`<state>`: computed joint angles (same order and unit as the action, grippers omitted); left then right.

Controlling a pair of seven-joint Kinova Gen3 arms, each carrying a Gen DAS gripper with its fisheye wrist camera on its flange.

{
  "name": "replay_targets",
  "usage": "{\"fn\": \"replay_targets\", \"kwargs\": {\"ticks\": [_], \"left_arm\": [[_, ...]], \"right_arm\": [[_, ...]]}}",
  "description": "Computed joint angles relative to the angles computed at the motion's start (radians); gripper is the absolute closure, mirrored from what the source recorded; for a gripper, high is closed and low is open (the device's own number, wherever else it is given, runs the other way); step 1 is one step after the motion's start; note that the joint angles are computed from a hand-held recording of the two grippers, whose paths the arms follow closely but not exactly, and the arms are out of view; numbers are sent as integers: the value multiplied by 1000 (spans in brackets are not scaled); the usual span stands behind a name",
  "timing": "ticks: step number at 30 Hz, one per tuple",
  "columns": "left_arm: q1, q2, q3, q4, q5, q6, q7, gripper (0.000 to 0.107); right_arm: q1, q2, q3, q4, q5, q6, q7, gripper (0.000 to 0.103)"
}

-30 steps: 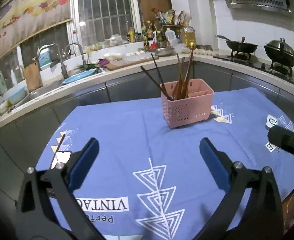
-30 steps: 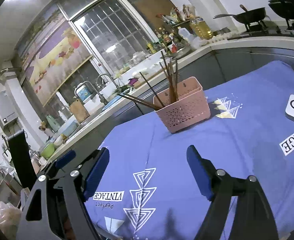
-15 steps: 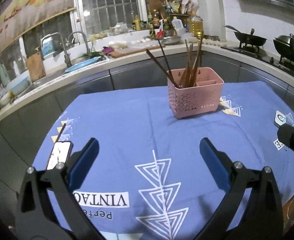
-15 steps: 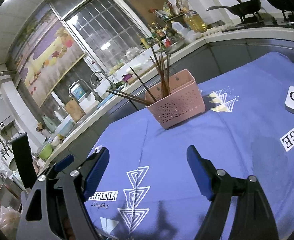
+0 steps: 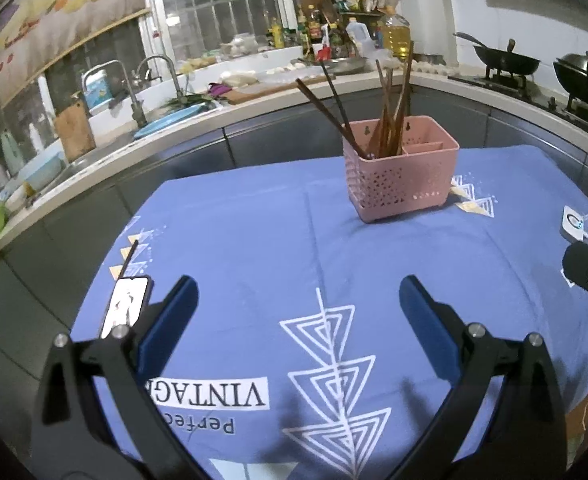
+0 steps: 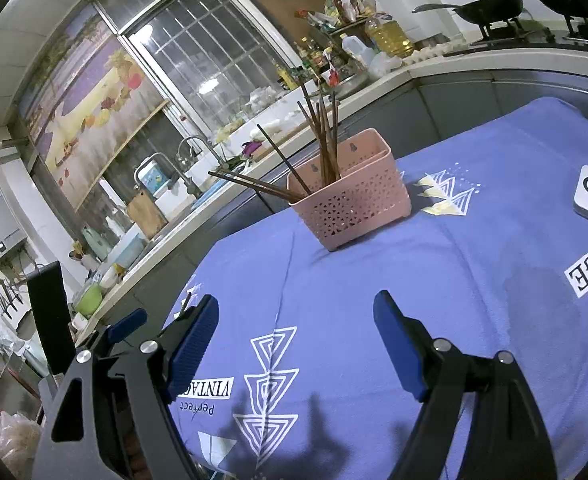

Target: Organize utensils

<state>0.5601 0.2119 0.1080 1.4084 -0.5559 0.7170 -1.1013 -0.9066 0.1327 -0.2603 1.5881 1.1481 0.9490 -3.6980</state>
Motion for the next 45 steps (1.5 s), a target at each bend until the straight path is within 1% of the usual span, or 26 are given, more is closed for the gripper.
{"fn": "replay_targets", "kwargs": {"ticks": [4,8,9,10,12,14,19,24,29,32,33,37,40,43,45], "left_arm": [[27,-2,-16,9,-70,0,61,11],[53,4,-28,10,-150,18,127,11],[51,5,-23,8,-153,23,128,11],[45,6,-18,1,-141,32,114,11],[16,10,2,-20,-80,48,55,11],[-3,7,10,-27,-31,44,16,11],[3,3,2,-25,-30,35,0,11],[-21,-18,13,-5,21,-3,-53,11],[-23,-33,12,13,28,-28,-51,11],[-67,-49,29,27,112,-64,-110,11],[-71,-52,29,30,123,-71,-114,11],[-55,-59,17,46,80,-88,-70,11],[-36,-67,8,68,17,-109,-8,11],[-30,-74,8,88,-25,-132,36,11],[-17,-68,6,86,-74,-122,79,11]], "right_arm": [[3,2,2,-4,-6,-5,12,24],[1,3,3,-5,-5,-4,11,24],[1,3,3,-6,-6,-4,11,24],[0,4,3,-7,-6,-3,11,24],[-1,4,3,-8,-6,-3,11,24],[-3,6,3,-10,-5,1,11,24],[-4,9,6,-13,-9,-3,19,24],[-4,9,9,-12,-11,-6,24,24],[-5,10,9,-12,-9,-5,22,24],[-7,11,10,-8,-2,-6,15,24],[-8,12,10,-6,3,-6,11,24],[-8,12,11,-3,9,-7,14,24],[-11,14,10,-4,13,5,17,23],[-37,29,6,-26,32,75,27,21],[-55,40,6,-35,53,107,36,20]]}}
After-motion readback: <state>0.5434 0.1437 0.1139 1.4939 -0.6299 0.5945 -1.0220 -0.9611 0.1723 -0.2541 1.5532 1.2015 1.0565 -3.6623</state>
